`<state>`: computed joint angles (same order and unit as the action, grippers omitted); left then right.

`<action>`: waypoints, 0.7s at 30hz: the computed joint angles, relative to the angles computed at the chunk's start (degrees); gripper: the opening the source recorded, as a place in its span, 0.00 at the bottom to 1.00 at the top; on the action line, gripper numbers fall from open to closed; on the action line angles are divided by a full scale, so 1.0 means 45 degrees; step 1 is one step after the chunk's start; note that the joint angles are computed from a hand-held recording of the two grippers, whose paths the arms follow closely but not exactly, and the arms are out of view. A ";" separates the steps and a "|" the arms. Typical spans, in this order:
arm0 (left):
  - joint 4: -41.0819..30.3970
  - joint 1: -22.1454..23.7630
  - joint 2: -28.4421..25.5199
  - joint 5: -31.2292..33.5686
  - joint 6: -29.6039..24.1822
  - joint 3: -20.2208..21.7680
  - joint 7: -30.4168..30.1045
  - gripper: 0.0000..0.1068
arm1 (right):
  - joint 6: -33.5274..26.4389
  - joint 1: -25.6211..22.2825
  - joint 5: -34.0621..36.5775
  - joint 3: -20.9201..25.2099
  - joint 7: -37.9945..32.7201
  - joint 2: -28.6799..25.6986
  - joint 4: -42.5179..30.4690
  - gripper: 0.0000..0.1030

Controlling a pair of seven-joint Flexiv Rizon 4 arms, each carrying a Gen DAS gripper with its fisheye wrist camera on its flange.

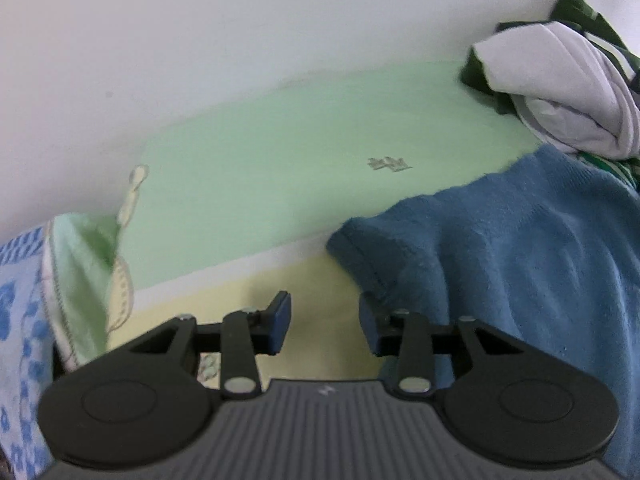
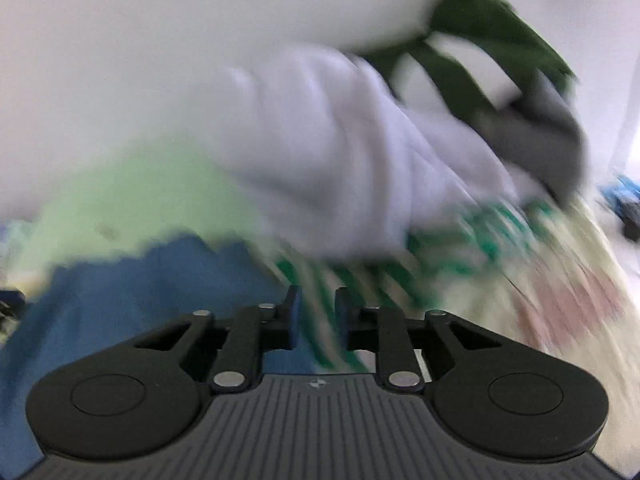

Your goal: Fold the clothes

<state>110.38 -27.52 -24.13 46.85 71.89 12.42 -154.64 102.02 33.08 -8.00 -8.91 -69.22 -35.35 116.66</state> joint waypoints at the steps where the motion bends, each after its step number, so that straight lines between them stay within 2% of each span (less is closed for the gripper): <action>1: -0.0087 0.0050 -0.0134 0.0084 0.0200 0.0002 -0.0009 0.39 | -0.0622 0.0527 0.0059 -0.0670 0.0240 0.0091 0.0096 0.16; 2: -0.0183 0.0043 -0.0239 0.0202 0.0409 0.0079 -0.0082 0.40 | -0.0792 0.0699 0.0045 -0.0925 0.0472 -0.0014 -0.0023 0.15; 4: -0.0382 -0.0016 -0.0439 0.0327 0.0664 0.0254 -0.0149 0.41 | -0.0941 0.0416 -0.0050 -0.0748 0.0631 -0.0341 -0.0545 0.15; 6: -0.0570 -0.0143 -0.0616 0.0377 0.0766 0.0478 -0.0340 0.46 | -0.0666 0.0922 -0.0046 -0.1551 0.1125 -0.1101 -0.1312 0.15; 7: -0.0641 -0.0206 -0.0708 0.0373 0.0805 0.0600 -0.0506 0.49 | -0.0557 0.0818 -0.0026 -0.1542 0.1267 -0.1518 -0.1874 0.15; 9: -0.0833 -0.0473 -0.0844 0.0477 0.0598 0.0903 -0.0857 0.68 | -0.0670 0.0646 -0.0166 -0.1654 0.1487 -0.2335 -0.3152 0.10; 10: -0.0961 -0.0664 -0.0912 0.0628 0.0369 0.1064 -0.1060 0.71 | -0.0854 0.0557 -0.0209 -0.1689 0.1672 -0.2685 -0.3785 0.08; 12: -0.1100 -0.0821 -0.0984 0.0974 0.0267 0.1174 -0.1340 0.72 | -0.1305 0.0440 -0.0229 -0.1784 0.2272 -0.3262 -0.4887 0.06; 14: -0.1210 -0.0921 -0.0991 0.1194 0.0039 0.1142 -0.1488 0.72 | -0.1143 0.1103 -0.0208 -0.2809 0.2852 -0.3814 -0.5281 0.06; 16: -0.1279 -0.0995 -0.0891 0.1427 -0.0312 0.1008 -0.1408 0.66 | -0.0823 0.2092 -0.0001 -0.4015 0.2637 -0.4135 -0.5010 0.06; 17: -0.1220 -0.0951 -0.0763 0.1551 -0.0340 0.0891 -0.1283 0.60 | -0.0674 0.2202 -0.0323 -0.4112 0.2729 -0.3879 -0.4514 0.06; 18: -0.1132 -0.0878 -0.0626 0.1689 -0.0285 0.0778 -0.1171 0.60 | -0.0656 0.2227 -0.0364 -0.4007 0.2513 -0.3538 -0.4062 0.07; 20: -0.0881 -0.0625 -0.0342 0.1972 0.0130 0.0590 -0.0992 0.62 | -0.0366 0.1748 -0.0224 -0.2998 0.2188 -0.2288 -0.2757 0.17; 21: -0.0862 -0.0479 -0.0286 0.1985 0.0227 0.0491 -0.0879 0.62 | 0.0305 0.1612 -0.0142 -0.2675 0.1875 -0.1790 -0.2036 0.25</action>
<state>106.50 -29.67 -25.42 55.79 72.92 14.63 -158.59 103.39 40.33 -8.64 -20.94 -60.79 -43.40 107.50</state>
